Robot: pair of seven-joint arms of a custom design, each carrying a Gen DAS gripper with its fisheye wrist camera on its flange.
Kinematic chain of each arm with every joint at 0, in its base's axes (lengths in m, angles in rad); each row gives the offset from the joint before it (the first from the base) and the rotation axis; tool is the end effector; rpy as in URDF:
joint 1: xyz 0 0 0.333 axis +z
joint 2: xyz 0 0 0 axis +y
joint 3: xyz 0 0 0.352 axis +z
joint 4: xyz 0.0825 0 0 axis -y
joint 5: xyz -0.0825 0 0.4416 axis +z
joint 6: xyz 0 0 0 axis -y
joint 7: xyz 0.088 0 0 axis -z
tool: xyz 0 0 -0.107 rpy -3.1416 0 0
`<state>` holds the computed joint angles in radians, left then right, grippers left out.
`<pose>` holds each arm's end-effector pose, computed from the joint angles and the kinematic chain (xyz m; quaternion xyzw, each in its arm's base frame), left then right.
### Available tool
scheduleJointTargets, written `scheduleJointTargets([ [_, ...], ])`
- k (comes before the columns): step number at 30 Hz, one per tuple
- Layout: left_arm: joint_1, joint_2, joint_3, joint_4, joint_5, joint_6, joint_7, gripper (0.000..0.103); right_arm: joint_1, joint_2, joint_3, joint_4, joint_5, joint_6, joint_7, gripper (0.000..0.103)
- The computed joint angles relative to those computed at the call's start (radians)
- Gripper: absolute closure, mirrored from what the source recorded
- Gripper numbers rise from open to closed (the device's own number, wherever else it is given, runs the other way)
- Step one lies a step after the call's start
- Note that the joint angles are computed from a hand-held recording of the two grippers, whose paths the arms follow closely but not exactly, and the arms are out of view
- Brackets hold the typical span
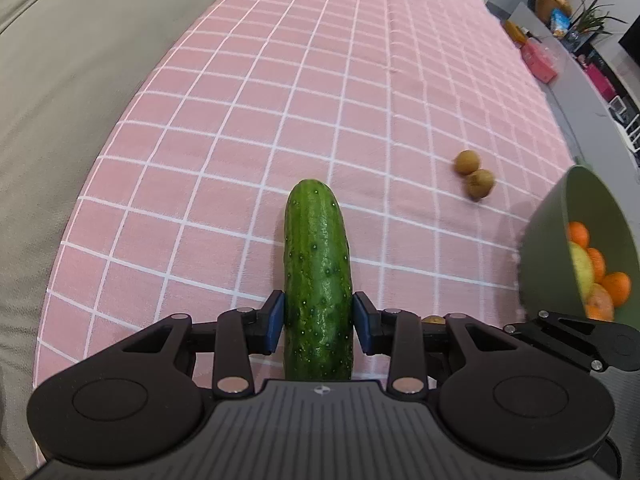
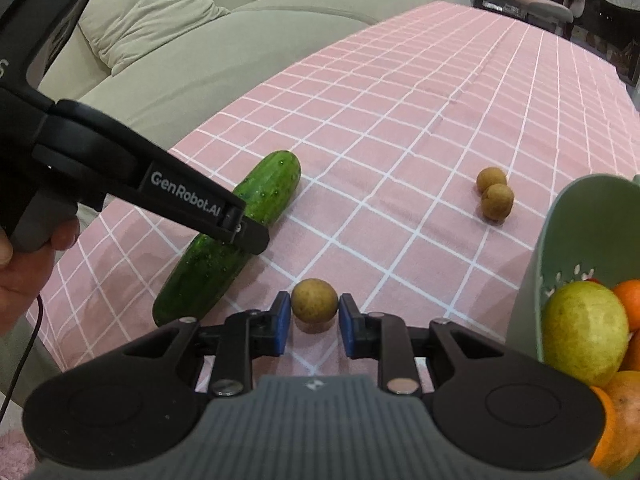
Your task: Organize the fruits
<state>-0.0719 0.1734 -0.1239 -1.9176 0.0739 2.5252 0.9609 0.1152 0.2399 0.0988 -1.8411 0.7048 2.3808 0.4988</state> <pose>0.6783 -0.1313 0.4584 -0.8054 0.5516 -0.1941 0.0966 0.6896 0.1520 0.4384 -0.8846 0.3434 -0.0310 0.3140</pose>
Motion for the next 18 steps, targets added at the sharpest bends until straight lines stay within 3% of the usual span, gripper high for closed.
scheduleJointTargets([
  [8,-0.010,-0.055,-0.020,-0.006,-0.023,0.043,0.058,0.062,-0.018,-0.087,-0.012,-0.053,0.109,0.014,-0.097,0.081],
  [18,-0.049,-0.048,-0.057,0.067,-0.075,0.095,0.217,0.062,-0.025,-0.204,-0.084,-0.120,0.251,0.087,-0.178,0.081],
])
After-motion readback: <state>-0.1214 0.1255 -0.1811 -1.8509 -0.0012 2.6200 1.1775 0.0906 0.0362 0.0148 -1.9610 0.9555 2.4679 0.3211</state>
